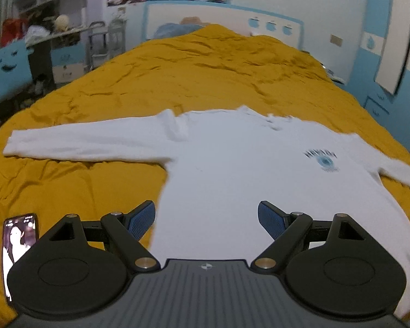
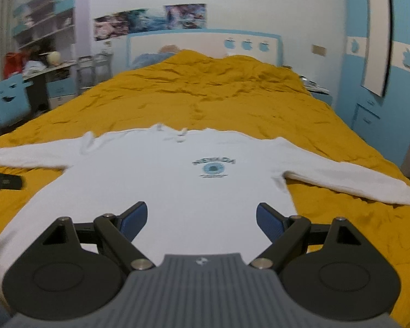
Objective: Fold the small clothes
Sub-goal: 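Grasp the sleeve cuff with the left gripper and lift it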
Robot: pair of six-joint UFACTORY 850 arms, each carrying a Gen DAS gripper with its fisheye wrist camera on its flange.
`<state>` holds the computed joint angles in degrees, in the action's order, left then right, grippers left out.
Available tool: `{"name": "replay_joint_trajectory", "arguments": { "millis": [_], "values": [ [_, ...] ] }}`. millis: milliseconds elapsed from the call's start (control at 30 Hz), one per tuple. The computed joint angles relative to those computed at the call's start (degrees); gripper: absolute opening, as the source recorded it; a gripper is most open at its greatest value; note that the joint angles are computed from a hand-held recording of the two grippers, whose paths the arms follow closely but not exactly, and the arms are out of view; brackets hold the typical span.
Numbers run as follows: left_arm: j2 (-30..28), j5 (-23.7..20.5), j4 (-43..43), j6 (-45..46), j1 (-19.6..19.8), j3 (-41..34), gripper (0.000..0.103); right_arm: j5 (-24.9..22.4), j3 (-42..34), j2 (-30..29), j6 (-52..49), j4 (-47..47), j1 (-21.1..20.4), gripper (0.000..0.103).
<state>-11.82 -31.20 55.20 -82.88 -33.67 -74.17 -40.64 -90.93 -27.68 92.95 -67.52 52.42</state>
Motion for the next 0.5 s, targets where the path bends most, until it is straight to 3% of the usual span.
{"name": "replay_joint_trajectory", "arguments": {
  "millis": [133, 300, 500],
  "values": [
    [0.5, 4.4, -2.2, 0.7, 5.7, 0.8, 0.099, 1.5, -4.4, -3.2, -2.8, 3.4, -2.5, 0.082],
    [1.5, 5.1, -2.0, -0.1, 12.3, 1.8, 0.099, 2.4, -10.1, -7.7, -5.7, 4.6, -4.7, 0.082],
    [3.0, 10.4, -4.2, -3.5, 22.9, 4.5, 0.099, 2.4, -20.6, -15.3, -13.3, 11.5, -6.8, 0.082]
  ]
}}
